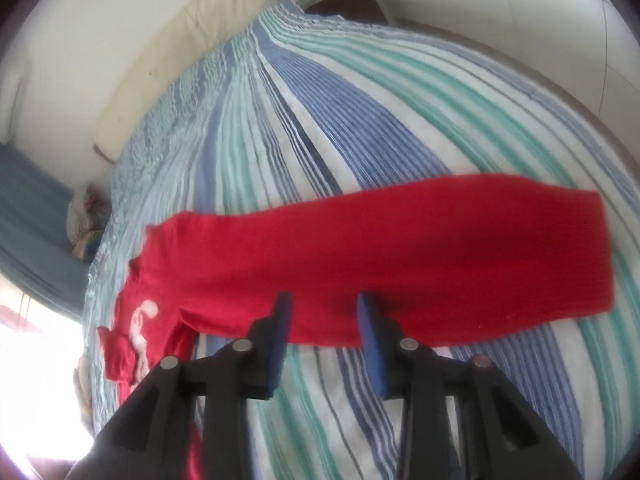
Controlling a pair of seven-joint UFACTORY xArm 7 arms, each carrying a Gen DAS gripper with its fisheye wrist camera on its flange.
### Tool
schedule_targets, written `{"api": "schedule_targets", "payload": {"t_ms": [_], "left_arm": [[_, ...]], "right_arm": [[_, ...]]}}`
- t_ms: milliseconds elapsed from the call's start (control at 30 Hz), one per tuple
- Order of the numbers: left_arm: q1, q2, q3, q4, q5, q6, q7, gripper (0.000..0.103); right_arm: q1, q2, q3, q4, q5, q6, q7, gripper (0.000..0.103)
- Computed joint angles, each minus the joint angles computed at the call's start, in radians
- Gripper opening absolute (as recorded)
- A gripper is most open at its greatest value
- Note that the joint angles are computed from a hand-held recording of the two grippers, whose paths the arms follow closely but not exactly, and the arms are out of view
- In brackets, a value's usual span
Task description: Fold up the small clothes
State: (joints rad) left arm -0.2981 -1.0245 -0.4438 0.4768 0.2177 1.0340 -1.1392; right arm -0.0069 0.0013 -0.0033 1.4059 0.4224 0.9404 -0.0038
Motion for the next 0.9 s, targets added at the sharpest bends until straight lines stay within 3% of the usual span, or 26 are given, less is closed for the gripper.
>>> {"api": "schedule_targets", "payload": {"t_ms": [67, 167, 300, 367, 467, 533, 667, 800, 900], "left_arm": [[-0.007, -0.006, 0.002, -0.003, -0.002, 0.004, 0.004, 0.096], [-0.003, 0.003, -0.003, -0.002, 0.002, 0.001, 0.004, 0.098], [0.009, 0.032, -0.011, 0.014, 0.014, 0.002, -0.001, 0.100], [0.002, 0.027, -0.005, 0.015, 0.011, 0.008, -0.002, 0.099], [-0.015, 0.003, 0.009, 0.022, -0.002, 0.040, 0.011, 0.099], [-0.020, -0.018, 0.008, 0.037, -0.001, 0.076, 0.026, 0.099], [-0.007, -0.053, 0.011, 0.076, 0.012, 0.096, 0.060, 0.099], [0.046, 0.003, 0.033, 0.167, 0.055, 0.027, 0.151, 0.099], [0.107, 0.104, 0.050, 0.269, 0.124, -0.079, 0.265, 0.099]], "right_arm": [[0.011, 0.018, 0.010, 0.001, -0.127, 0.049, 0.096, 0.015], [0.020, -0.017, 0.015, 0.002, -0.233, 0.071, 0.160, 0.013], [0.034, -0.106, 0.022, -0.072, -0.323, -0.078, 0.121, 0.022], [0.033, -0.124, 0.017, -0.120, -0.336, -0.157, 0.111, 0.051], [0.013, -0.092, 0.002, -0.143, -0.363, -0.116, 0.159, 0.051], [0.009, -0.140, -0.006, -0.216, -0.318, -0.196, 0.141, 0.050], [0.016, -0.291, 0.004, -0.351, -0.347, -0.239, 0.149, 0.054], [0.062, -0.489, 0.003, -0.508, -0.300, -0.295, 0.094, 0.063], [0.076, -0.611, 0.041, -0.614, -0.317, -0.378, 0.105, 0.070]]}}
